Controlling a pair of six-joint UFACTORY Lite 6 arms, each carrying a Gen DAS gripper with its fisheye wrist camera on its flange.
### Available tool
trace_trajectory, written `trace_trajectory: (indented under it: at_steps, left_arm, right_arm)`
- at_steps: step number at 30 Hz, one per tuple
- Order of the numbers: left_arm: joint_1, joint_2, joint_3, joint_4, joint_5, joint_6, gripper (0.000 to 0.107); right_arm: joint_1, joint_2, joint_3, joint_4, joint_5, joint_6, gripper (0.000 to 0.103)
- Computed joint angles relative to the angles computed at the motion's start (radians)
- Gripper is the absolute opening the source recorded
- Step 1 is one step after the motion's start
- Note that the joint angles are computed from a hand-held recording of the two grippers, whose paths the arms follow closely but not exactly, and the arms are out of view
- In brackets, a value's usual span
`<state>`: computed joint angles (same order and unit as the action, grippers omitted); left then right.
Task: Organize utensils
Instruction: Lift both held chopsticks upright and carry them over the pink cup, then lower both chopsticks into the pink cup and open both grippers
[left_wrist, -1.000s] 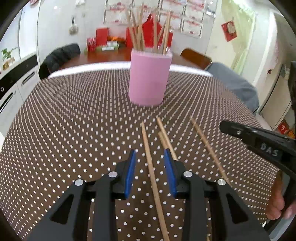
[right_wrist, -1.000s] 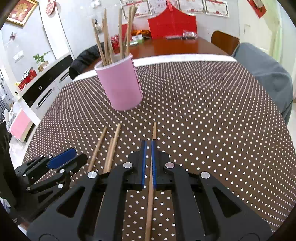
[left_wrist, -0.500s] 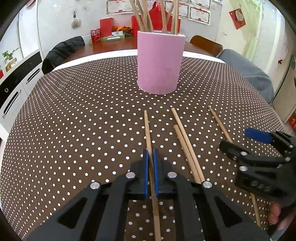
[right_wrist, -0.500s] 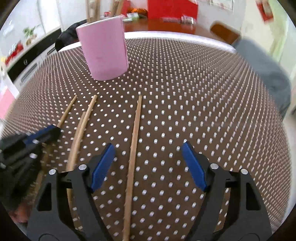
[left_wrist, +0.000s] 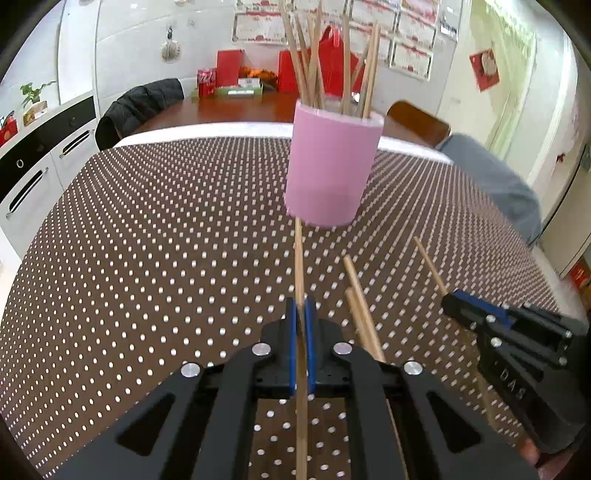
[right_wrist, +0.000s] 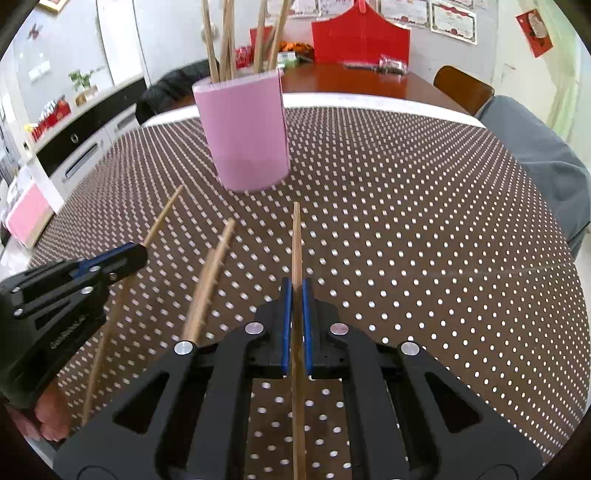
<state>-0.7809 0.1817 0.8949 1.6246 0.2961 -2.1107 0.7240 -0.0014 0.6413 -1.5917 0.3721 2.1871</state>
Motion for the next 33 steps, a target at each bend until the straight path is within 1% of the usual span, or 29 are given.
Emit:
trace_trajectory:
  at_steps: [3,9,11,13,16,18,20,23,24,26,28,30,33]
  left_arm:
    - [-0.01,-0.039,-0.013,0.08,0.02,-0.074,0.005]
    - [-0.029,-0.118,-0.031,0.219,0.085,-0.216,0.005]
    - [-0.031,-0.12,-0.005,0.249,0.093,-0.242,0.005]
    - [-0.027,-0.119,0.027,0.223,0.106,-0.211,0.005]
    - [-0.019,-0.123,0.06,0.277,0.117,-0.263,0.005]
    - [-0.01,-0.131,0.084,0.286,0.12,-0.257,0.005]
    - [0.0,-0.117,0.131,0.283,0.129,-0.241,0.005]
    - [0.014,-0.093,0.201,0.32,0.119,-0.254,0.005]
    - [0.012,-0.081,0.226,0.33,0.132,-0.247,0.005]
    - [0.006,-0.054,0.274,0.319,0.158,-0.215,0.005]
    - [0.01,-0.031,0.316,0.354,0.15,-0.24,0.005]
    - [0.02,-0.008,0.349,0.437,0.14,-0.312,0.005]
    - [0.025,0.042,0.412,0.505,0.168,-0.352,0.005]
  right_arm:
    - [0.024,-0.067,-0.014,-0.016,0.046,0.031,0.006]
    - [0.008,-0.16,0.0,-0.044,0.067,0.05,0.006]
    - [0.005,-0.184,0.01,-0.067,0.071,0.067,0.006]
    - [-0.005,-0.205,0.02,-0.093,0.063,0.078,0.006]
    - [-0.021,-0.237,0.036,-0.189,0.052,0.152,0.006]
    - [-0.044,-0.249,0.045,-0.279,0.035,0.212,0.006]
    - [-0.043,-0.255,0.065,-0.272,0.05,0.201,0.006]
    - [-0.061,-0.258,0.106,-0.319,0.033,0.213,0.006]
    - [-0.057,-0.247,0.132,-0.317,0.054,0.202,0.006]
    - [-0.067,-0.224,0.173,-0.307,0.061,0.181,0.006]
    - [-0.102,-0.185,0.229,-0.351,0.029,0.221,0.006]
    - [-0.127,-0.144,0.277,-0.378,0.014,0.237,0.006]
    - [-0.163,-0.088,0.346,-0.45,-0.013,0.293,0.006]
